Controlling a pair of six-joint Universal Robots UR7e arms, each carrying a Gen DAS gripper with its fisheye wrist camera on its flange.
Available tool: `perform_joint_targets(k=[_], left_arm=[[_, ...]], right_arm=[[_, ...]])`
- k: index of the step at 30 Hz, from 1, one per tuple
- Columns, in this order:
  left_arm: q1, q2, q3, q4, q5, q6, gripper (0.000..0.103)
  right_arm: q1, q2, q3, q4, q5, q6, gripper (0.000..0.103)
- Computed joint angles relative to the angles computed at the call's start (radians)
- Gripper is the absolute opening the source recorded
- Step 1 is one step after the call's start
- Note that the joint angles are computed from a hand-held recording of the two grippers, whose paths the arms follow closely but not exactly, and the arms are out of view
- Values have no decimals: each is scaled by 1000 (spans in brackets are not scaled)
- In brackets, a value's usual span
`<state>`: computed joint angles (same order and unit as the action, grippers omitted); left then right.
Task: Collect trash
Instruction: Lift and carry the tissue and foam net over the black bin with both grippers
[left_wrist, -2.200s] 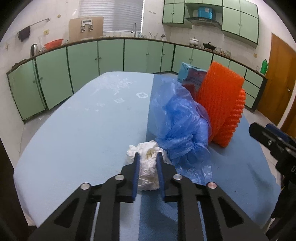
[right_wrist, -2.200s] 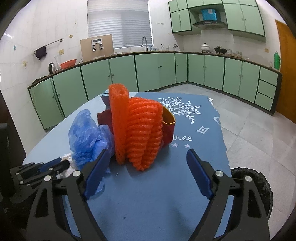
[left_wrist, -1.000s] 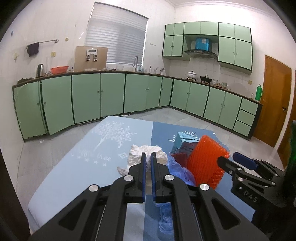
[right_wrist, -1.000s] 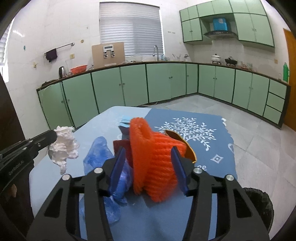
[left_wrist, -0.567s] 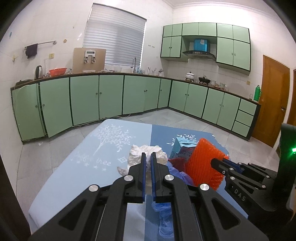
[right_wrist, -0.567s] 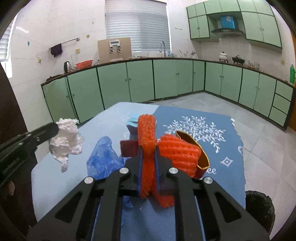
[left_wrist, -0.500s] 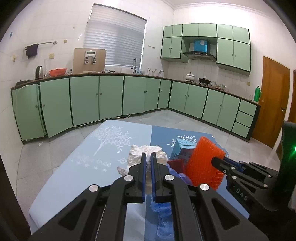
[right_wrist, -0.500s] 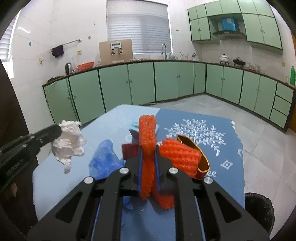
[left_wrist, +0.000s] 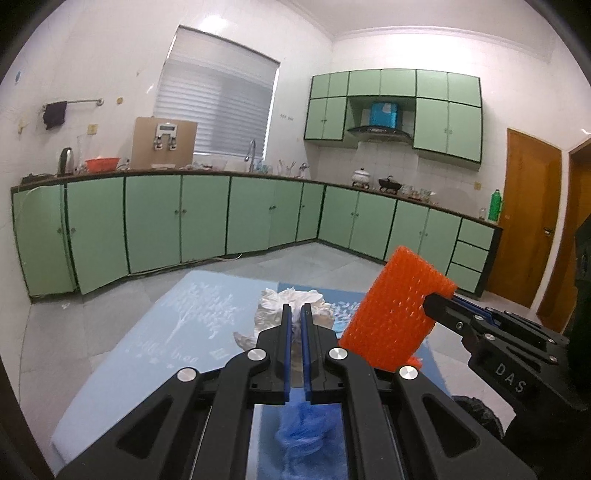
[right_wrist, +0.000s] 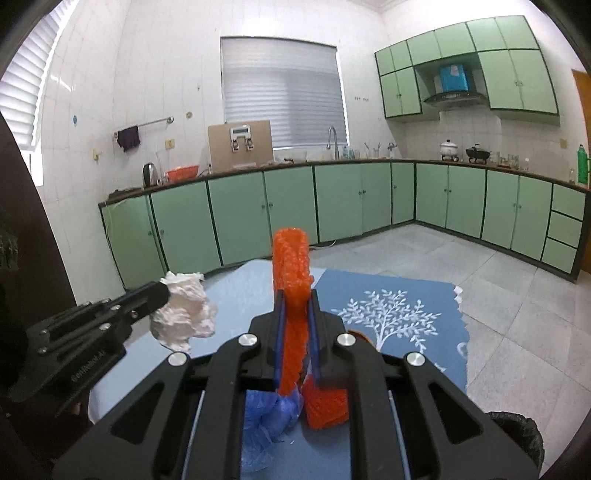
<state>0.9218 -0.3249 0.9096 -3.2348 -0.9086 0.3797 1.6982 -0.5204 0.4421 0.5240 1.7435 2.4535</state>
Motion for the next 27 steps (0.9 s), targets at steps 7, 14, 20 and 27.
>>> perform_joint_targets(k=[7,14,20,27], left_arm=[[-19,24,-35,24,-59,1,5],[-44,73,-100,82,-123,0,5],[-68,141,-186,177,-190,-12,5],[-91,241,-305,312,-269,-33,5]], right_arm=[[-9,-123,166,-98,2,13,10],[-39,-257,343,-213,30,18,10],[-79,-371,481,-298,76,25,10],[-145,-474,594,-358,127,40,10]])
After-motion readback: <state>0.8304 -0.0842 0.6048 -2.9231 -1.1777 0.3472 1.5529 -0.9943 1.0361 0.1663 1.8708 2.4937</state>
